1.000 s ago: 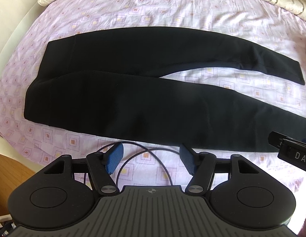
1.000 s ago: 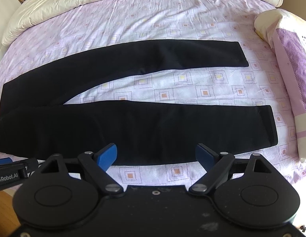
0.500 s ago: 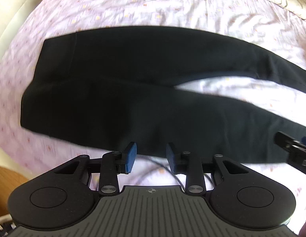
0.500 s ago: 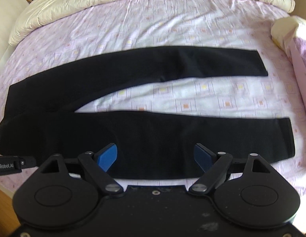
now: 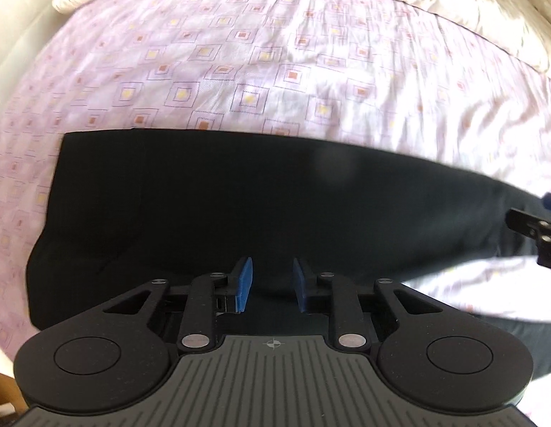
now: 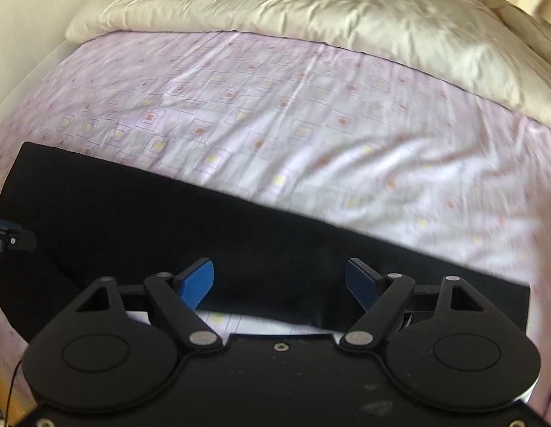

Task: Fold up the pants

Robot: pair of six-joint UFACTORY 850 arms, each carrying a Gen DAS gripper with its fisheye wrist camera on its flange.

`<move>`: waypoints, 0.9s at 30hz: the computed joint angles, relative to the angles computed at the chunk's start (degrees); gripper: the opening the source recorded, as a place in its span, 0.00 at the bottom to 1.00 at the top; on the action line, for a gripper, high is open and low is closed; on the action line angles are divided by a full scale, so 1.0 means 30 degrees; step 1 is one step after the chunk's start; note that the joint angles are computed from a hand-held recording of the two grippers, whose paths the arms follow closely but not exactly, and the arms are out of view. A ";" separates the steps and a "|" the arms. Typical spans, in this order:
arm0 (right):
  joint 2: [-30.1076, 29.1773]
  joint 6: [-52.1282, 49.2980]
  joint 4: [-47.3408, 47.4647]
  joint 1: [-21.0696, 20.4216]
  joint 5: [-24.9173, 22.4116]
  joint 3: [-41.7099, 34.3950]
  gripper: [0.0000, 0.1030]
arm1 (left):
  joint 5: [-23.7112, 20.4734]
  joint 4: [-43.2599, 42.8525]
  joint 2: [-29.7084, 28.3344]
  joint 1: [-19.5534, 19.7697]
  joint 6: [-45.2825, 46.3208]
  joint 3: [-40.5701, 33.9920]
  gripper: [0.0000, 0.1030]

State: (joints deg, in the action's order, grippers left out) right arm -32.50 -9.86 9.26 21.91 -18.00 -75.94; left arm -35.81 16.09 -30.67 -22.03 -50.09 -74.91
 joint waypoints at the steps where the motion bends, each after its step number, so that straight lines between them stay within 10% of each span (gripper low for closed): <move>1: -0.0694 -0.1393 0.0937 -0.0135 -0.0364 -0.0860 0.75 | -0.0101 -0.0094 -0.0277 0.0129 0.0181 -0.0281 0.24; 17: -1.0404 -1.1572 0.5373 -0.0879 -1.0434 -1.3657 0.68 | -0.0674 -0.3096 -0.3434 0.1819 0.4318 -0.3554 0.24; 19: -1.0729 -1.2072 0.5441 -0.0911 -1.1376 -1.4394 0.04 | -0.0480 -0.3489 -0.3583 0.1940 0.4693 -0.3782 0.24; 20: -1.1054 -1.1886 0.5700 -0.0996 -1.2447 -1.4971 0.06 | -0.0442 -0.3763 -0.3771 0.2033 0.4966 -0.4047 0.24; 27: -0.5998 -1.5601 0.7681 -0.0701 -0.8152 -0.7723 0.06 | 0.0007 -0.5968 -0.4066 0.2388 0.6250 -0.4906 0.24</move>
State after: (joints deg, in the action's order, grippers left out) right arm -50.50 -56.67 32.30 19.81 -42.46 -99.11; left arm -35.79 -1.82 -42.87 -14.87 -31.34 -89.63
